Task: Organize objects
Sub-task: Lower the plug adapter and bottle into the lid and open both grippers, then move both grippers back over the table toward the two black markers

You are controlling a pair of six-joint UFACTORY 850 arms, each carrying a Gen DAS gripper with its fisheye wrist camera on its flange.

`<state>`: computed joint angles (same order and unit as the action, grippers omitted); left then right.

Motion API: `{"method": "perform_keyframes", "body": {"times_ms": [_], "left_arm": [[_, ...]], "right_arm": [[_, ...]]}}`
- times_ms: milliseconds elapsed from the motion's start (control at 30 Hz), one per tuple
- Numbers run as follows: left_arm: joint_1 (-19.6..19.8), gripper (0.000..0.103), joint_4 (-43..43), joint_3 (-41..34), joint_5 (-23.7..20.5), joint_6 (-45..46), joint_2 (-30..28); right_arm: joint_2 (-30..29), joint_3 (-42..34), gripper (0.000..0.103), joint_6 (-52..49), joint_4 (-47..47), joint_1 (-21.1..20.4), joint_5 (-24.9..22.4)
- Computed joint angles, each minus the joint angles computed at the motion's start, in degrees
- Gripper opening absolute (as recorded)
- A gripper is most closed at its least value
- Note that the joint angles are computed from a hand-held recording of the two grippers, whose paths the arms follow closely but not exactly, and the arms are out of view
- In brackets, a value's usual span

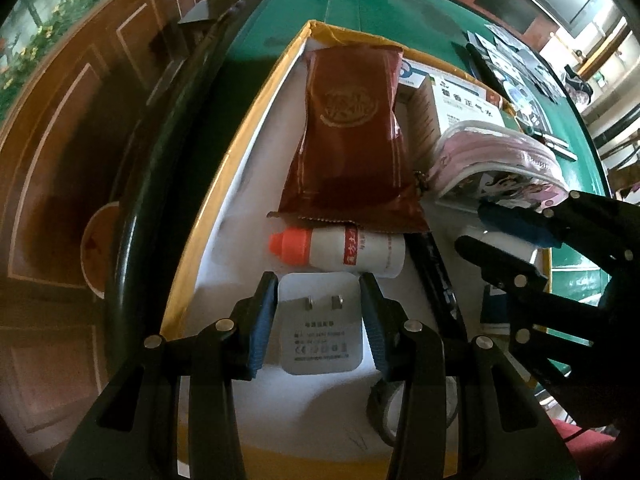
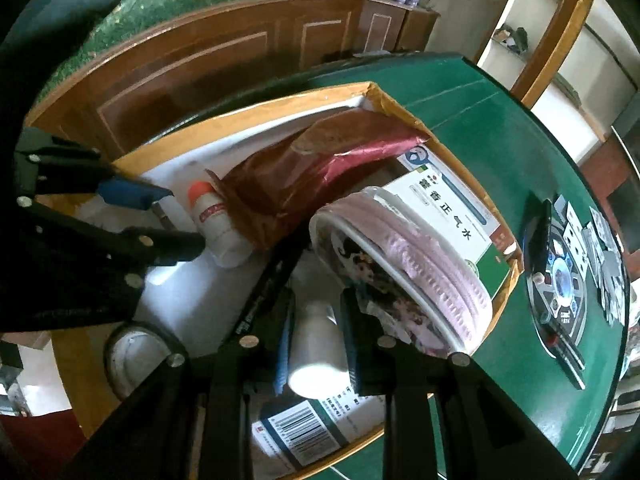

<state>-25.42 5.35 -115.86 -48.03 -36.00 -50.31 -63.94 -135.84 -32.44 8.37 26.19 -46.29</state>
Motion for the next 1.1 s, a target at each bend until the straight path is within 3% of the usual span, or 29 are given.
{"method": "perform_keyframes", "body": {"times_ms": [300, 533, 600, 700, 767, 900, 967, 1100], "left_arm": [[-0.1, 0.041, 0.3, -1.6, -1.0, -1.2, -1.1], [-0.8, 0.043, 2.3, -2.6, -2.8, -4.8, -1.3], [-0.9, 0.059, 2.6, -2.8, -3.2, -5.7, -1.2], [-1.6, 0.066, 4.1, -3.5, -4.2, -7.3, -1.3], [-2.0, 0.066, 4.9, -4.9, -5.7, -7.8, -1.7], [-3.2, 0.072, 7.1, -9.6, -9.5, -8.8, -3.3], [-3.9, 0.072, 8.6, -12.9, -11.0, -9.2, -4.5], [-5.0, 0.072, 8.8, -23.3, -14.6, -8.1, -9.0]], "right_arm": [[-2.1, -4.0, 0.022, -0.4, 2.5, -0.7, -3.0], [-0.1, -1.1, 0.023, -3.2, 7.8, -1.8, -3.0], [0.7, 0.0, 0.035, -4.6, 9.6, -2.1, -2.9], [3.1, 3.3, 0.054, -8.0, 14.7, -3.1, -2.5], [5.7, 7.0, 0.055, -11.8, 19.3, -3.9, -1.6], [10.1, 13.2, 0.073, -17.5, 27.0, -6.2, -0.5], [12.0, 16.0, 0.078, -19.5, 29.8, -7.8, 0.6], [12.9, 18.0, 0.078, -16.8, 28.9, -11.1, 1.9]]}}
